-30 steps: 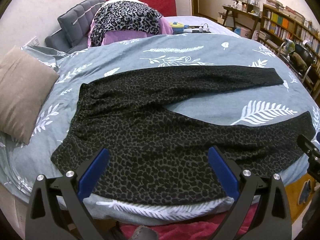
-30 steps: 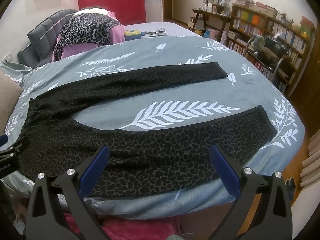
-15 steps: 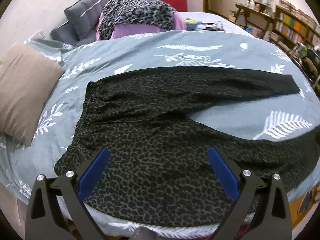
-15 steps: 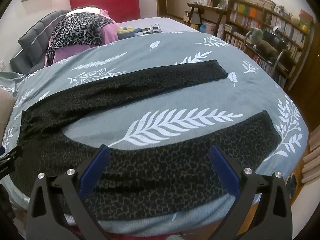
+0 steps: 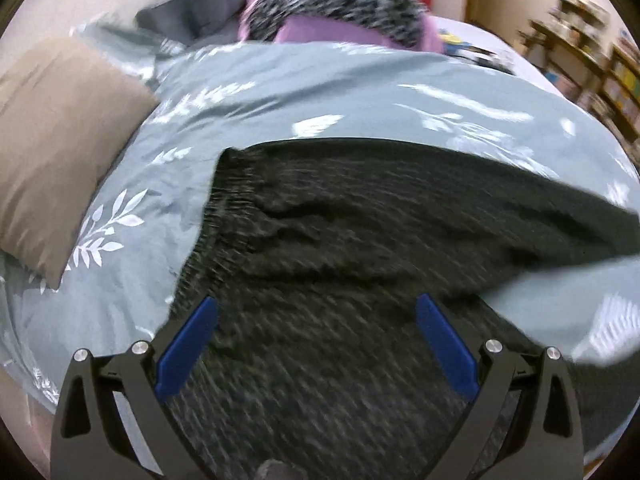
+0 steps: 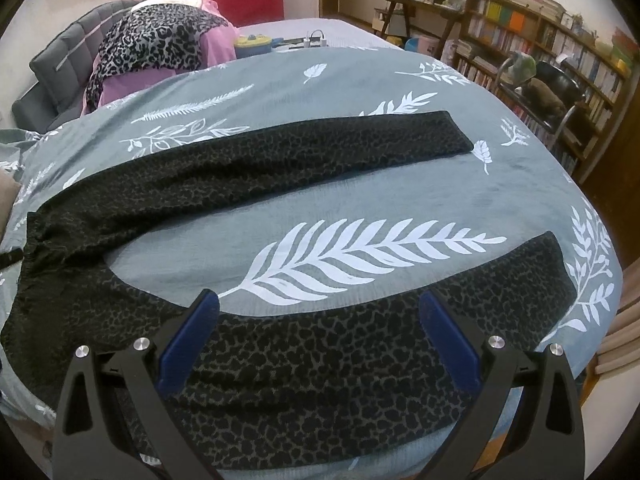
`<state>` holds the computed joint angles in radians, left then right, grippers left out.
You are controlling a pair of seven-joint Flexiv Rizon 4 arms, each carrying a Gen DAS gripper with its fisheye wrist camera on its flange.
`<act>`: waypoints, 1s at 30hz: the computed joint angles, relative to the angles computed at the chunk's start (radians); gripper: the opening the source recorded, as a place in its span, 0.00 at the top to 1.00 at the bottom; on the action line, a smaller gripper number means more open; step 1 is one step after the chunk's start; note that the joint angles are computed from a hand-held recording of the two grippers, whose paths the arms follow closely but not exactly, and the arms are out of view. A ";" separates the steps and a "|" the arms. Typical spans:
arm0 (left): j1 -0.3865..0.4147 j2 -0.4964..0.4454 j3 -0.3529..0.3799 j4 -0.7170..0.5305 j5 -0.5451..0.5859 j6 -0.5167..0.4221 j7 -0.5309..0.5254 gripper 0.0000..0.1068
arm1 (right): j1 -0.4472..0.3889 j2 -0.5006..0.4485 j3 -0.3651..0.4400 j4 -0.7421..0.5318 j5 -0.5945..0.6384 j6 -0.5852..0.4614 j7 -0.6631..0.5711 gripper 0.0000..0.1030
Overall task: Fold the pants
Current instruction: 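Lower the left tool onto the pants waistband and close it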
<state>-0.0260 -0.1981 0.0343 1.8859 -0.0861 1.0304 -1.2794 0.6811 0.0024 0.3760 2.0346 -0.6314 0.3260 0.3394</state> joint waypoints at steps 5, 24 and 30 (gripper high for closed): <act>0.025 -0.122 0.013 -0.143 -0.002 0.002 -0.054 0.08 | -0.016 -0.014 -0.014 0.016 0.022 0.054 -0.014 0.02; 0.088 -0.522 -0.038 -0.620 -0.085 -0.185 0.024 0.19 | -0.068 -0.091 -0.079 -0.003 -0.004 0.187 -0.101 0.02; 0.103 -0.558 -0.049 -0.658 -0.118 -0.203 0.075 0.35 | -0.102 -0.131 -0.117 -0.009 -0.053 0.276 -0.114 0.02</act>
<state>0.0772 -0.7566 -0.0145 1.2274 -0.2037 0.8272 -1.2040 0.5788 -0.1291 0.2590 2.0257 -0.6840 0.6017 0.2251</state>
